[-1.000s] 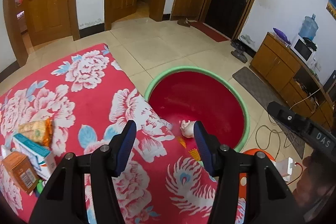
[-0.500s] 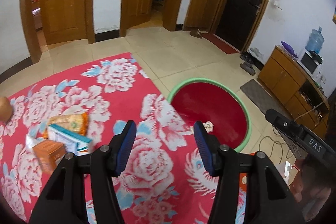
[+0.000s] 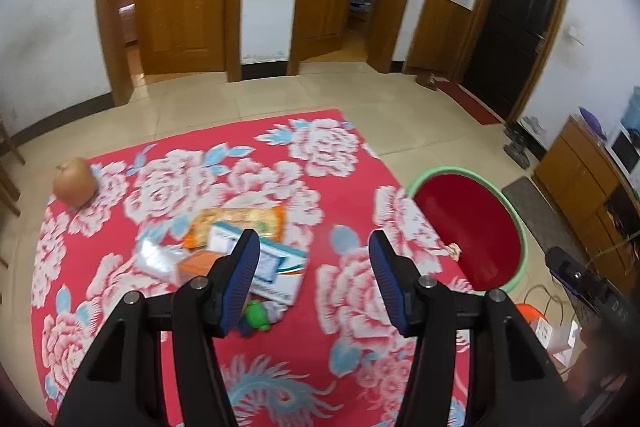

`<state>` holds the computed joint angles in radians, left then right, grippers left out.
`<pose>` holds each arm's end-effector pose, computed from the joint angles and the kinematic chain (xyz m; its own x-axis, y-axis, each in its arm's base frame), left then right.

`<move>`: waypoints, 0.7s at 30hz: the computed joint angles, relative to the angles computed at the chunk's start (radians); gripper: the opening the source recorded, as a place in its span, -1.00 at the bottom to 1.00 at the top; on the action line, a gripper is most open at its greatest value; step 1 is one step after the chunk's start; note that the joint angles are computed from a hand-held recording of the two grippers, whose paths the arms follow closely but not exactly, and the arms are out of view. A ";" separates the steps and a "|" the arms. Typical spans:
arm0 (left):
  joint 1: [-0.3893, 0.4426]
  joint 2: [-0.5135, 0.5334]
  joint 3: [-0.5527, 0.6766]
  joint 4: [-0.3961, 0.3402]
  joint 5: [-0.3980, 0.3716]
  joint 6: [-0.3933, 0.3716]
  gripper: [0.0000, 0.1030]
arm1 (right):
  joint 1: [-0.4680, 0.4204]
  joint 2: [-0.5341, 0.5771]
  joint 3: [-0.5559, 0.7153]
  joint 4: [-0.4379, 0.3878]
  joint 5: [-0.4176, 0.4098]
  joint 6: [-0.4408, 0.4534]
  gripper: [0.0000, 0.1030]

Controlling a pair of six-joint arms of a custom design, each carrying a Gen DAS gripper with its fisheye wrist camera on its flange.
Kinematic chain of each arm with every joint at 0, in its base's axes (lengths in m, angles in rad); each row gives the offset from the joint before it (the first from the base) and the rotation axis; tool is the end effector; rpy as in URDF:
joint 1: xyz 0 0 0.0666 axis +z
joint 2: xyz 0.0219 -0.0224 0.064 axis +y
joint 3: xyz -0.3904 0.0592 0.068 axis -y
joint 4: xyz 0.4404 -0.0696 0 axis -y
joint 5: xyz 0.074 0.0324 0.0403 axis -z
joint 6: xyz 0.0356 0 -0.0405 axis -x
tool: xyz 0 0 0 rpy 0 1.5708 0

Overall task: Collect trash
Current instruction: 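Reach the left tool to the orange medicine box and grasp it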

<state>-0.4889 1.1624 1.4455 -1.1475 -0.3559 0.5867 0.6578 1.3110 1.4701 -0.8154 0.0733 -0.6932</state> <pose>0.3779 -0.1874 0.5571 -0.6925 -0.2194 -0.6873 -0.1715 0.9754 -0.1386 0.4045 0.3087 0.5282 -0.7317 0.2400 -0.6380 -0.1251 0.8727 0.4719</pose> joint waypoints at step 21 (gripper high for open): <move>0.113 -0.086 -0.185 -0.014 0.037 0.040 0.46 | 0.029 0.026 0.009 -0.039 -0.016 -0.019 0.43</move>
